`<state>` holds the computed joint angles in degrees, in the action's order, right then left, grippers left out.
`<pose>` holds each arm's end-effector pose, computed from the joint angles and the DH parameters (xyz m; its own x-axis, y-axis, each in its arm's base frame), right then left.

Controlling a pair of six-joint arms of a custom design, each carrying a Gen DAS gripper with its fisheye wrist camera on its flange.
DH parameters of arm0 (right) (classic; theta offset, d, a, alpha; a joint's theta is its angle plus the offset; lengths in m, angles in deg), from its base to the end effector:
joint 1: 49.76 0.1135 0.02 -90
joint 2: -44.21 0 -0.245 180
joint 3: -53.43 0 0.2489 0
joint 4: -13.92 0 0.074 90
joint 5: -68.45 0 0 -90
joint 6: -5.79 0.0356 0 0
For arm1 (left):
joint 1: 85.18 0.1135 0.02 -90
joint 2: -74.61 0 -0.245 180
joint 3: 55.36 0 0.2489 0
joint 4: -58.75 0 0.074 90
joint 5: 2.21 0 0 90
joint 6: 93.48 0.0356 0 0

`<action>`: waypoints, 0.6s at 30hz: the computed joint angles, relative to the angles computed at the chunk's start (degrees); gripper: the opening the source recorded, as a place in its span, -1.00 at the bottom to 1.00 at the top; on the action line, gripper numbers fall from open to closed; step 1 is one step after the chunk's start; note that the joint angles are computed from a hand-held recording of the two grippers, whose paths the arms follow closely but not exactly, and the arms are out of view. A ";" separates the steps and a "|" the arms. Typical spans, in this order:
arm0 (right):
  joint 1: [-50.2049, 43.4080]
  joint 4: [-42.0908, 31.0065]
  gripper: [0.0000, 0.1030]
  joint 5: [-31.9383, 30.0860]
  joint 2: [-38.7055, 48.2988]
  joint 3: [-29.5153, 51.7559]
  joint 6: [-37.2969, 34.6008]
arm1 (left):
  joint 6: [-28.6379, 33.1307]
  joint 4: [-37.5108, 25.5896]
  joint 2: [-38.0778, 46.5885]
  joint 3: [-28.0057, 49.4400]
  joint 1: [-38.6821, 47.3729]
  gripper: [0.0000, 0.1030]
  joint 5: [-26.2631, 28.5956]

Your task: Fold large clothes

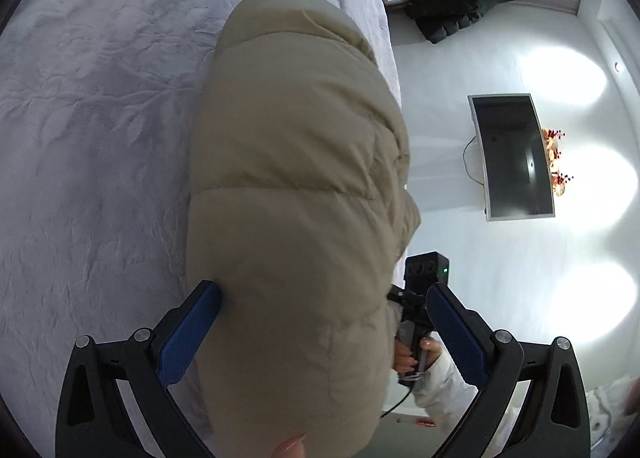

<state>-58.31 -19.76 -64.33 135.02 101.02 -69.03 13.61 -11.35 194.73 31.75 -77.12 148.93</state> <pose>0.2286 -0.0099 0.0905 -0.9408 0.3358 -0.0455 0.2106 0.6847 0.6978 0.3321 0.0155 0.1010 -0.9994 0.0017 -0.0339 0.0307 0.4703 -0.8820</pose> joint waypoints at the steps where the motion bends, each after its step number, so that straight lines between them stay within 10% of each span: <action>1: -0.23 0.42 0.84 -0.84 0.99 0.28 -0.25 | 0.58 -0.06 0.98 0.52 -0.17 1.00 0.27; 18: 1.29 7.47 0.85 -7.68 11.17 3.77 3.02 | -5.83 14.85 0.45 -6.71 -7.20 1.00 -9.09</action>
